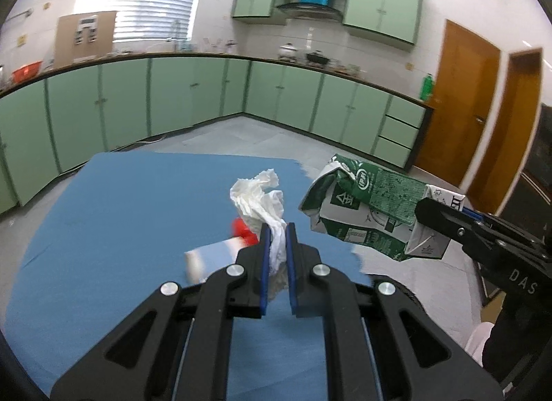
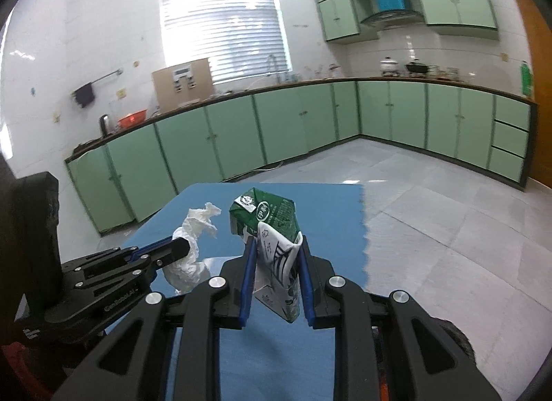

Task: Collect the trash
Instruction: 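Carry the tissue and green carton over the bin and open both grippers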

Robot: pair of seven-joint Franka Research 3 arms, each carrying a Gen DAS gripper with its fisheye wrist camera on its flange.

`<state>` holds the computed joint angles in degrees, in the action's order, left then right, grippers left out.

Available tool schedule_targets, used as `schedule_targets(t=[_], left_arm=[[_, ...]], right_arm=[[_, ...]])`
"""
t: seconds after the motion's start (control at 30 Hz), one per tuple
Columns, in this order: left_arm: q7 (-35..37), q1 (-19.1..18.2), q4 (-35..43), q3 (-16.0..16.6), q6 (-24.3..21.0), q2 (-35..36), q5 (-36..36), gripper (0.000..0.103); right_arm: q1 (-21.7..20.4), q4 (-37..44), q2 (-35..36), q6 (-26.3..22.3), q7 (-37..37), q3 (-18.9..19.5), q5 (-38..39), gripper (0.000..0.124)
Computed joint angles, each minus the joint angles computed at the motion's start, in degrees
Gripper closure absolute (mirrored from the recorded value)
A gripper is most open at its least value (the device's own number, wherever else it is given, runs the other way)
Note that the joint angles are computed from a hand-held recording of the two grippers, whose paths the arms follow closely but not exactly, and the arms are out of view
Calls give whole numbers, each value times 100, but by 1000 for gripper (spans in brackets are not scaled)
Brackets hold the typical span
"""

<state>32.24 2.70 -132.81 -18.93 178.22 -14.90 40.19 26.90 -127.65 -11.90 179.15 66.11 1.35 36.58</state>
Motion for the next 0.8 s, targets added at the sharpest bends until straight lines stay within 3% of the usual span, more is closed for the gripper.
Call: schedule_targets(t=[0.17, 0.27, 0.57, 0.67, 0.8], left_arm=[[-388, 86, 464, -429, 70, 428, 524, 95], [-704, -46, 776, -521, 38, 746, 965, 95], [-1416, -889, 1767, -424, -256, 1814, 2111, 95], [-1444, -1226, 2054, -291, -270, 2186, 2236, 95], [-916, -1514, 2357, -204, -249, 2639, 1832, 95]], right_arm=[[-694, -475, -383, 26, 663, 246, -591, 101], [-1071, -746, -599, 21, 1032, 309, -936, 101], [-1973, -1395, -1066, -46, 1913, 422, -1681, 101], [-2311, -1500, -1078, -54, 2151, 529, -1931, 101], [-2531, -1628, -1087, -68, 2392, 524, -2129, 101]])
